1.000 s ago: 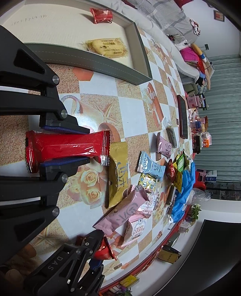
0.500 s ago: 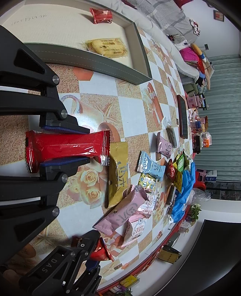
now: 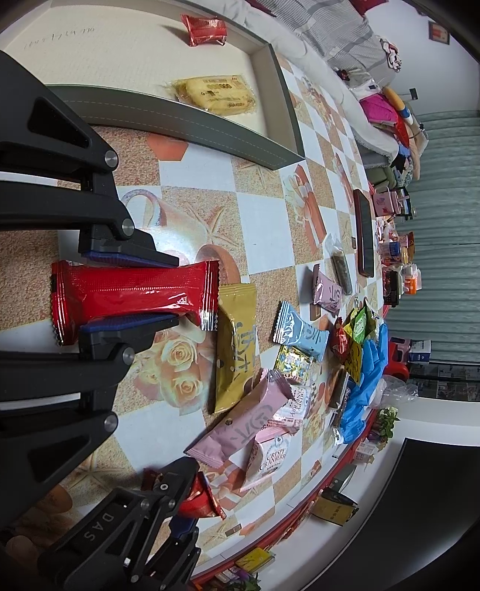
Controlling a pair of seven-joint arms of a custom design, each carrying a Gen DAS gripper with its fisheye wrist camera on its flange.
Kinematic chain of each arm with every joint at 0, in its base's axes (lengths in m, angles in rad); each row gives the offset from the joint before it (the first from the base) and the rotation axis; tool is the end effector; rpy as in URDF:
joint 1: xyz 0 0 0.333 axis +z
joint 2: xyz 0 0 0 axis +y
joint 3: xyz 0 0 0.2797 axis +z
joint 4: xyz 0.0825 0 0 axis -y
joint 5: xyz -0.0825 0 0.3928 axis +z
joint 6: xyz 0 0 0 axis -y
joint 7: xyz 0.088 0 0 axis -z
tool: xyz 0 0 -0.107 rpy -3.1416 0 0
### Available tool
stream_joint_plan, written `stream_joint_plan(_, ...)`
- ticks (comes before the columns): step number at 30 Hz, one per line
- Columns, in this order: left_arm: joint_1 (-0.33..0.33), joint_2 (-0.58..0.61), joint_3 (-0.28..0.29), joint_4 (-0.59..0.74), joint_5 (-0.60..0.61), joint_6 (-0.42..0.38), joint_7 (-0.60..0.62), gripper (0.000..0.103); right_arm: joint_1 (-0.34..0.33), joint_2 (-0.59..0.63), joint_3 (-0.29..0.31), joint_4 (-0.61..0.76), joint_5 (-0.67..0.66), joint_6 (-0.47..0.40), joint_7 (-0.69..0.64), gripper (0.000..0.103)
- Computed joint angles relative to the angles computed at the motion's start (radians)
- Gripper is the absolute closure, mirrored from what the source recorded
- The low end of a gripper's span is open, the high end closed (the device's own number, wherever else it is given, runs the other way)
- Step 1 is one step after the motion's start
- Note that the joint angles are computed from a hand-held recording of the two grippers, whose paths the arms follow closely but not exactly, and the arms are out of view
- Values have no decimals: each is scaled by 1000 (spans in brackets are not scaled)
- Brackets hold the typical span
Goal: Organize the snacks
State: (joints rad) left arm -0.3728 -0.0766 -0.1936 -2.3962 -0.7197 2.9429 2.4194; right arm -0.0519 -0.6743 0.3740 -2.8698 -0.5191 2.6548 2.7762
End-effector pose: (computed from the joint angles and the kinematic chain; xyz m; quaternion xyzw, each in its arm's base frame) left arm 0.4682 -0.2470 0.3638 -0.3740 0.8657 -0.3054 0.1316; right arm 0.3657 0.1135 0.3631 -0.4850 0.8113 -0.2828 0.1631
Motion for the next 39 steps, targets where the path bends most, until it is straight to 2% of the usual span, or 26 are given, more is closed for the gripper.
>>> stream_joint_plan(39, -4, -5, 1, -4, -13, -5, 12, 77, 2, -3, -3, -2, 1, 0, -2, 71)
